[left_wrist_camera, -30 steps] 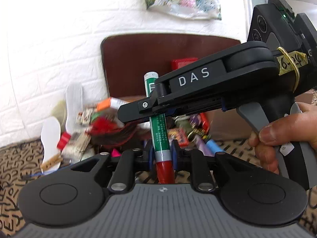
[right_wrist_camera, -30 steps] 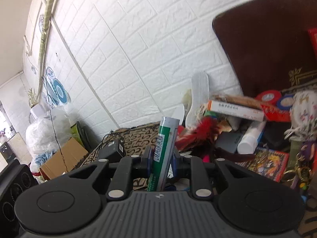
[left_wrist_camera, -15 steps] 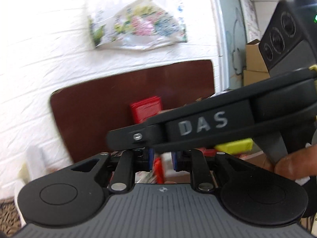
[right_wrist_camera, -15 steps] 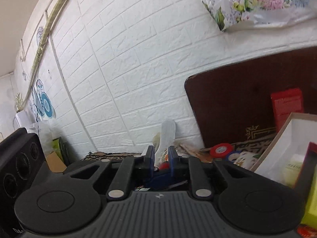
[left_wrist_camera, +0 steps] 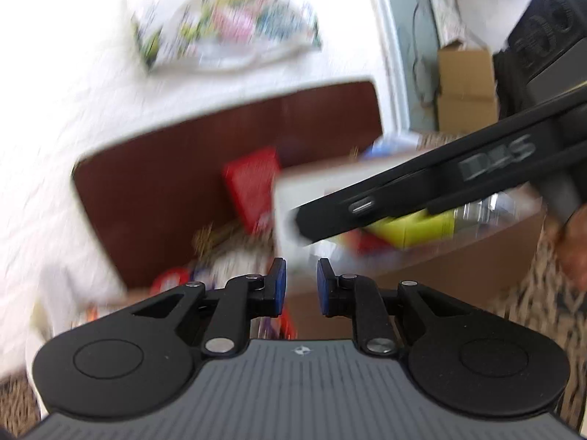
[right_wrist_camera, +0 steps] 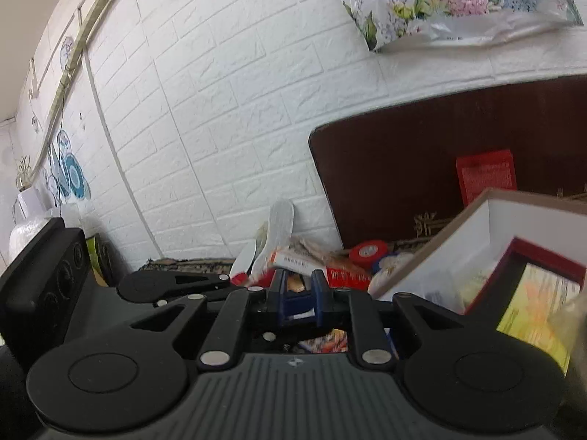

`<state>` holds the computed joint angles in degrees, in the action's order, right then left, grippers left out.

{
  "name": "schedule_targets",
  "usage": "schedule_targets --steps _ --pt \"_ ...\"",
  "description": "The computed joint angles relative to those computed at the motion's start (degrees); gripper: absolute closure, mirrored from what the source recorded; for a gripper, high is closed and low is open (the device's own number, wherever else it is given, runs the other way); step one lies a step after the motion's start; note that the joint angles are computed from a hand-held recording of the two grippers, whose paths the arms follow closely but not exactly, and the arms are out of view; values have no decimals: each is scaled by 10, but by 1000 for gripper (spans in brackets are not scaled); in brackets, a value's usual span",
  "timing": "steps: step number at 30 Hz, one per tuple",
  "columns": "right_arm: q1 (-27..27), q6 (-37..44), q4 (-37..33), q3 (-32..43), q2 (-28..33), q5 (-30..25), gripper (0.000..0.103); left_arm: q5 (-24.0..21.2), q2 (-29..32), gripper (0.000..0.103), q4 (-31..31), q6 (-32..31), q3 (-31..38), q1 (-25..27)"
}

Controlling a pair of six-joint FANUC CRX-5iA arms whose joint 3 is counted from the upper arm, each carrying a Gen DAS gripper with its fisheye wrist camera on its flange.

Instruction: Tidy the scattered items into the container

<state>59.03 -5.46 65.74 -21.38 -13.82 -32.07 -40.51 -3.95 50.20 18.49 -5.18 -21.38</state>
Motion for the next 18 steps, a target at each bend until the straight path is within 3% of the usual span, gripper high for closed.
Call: schedule_targets --steps 6,11,13,14,18 --pt "60 56 -78 -11 14 -86 86 -43 1 81 -108 83 0 43" --pt "64 150 -156 14 51 -133 85 -77 -52 79 -106 81 -54 94" --pt "59 194 -183 24 62 -137 84 -89 -49 73 -108 106 -45 97" --pt "57 205 -187 25 66 -134 80 -99 -44 66 -111 126 -35 97" --pt "46 252 -214 34 79 -129 79 -143 -1 30 -137 229 22 87"
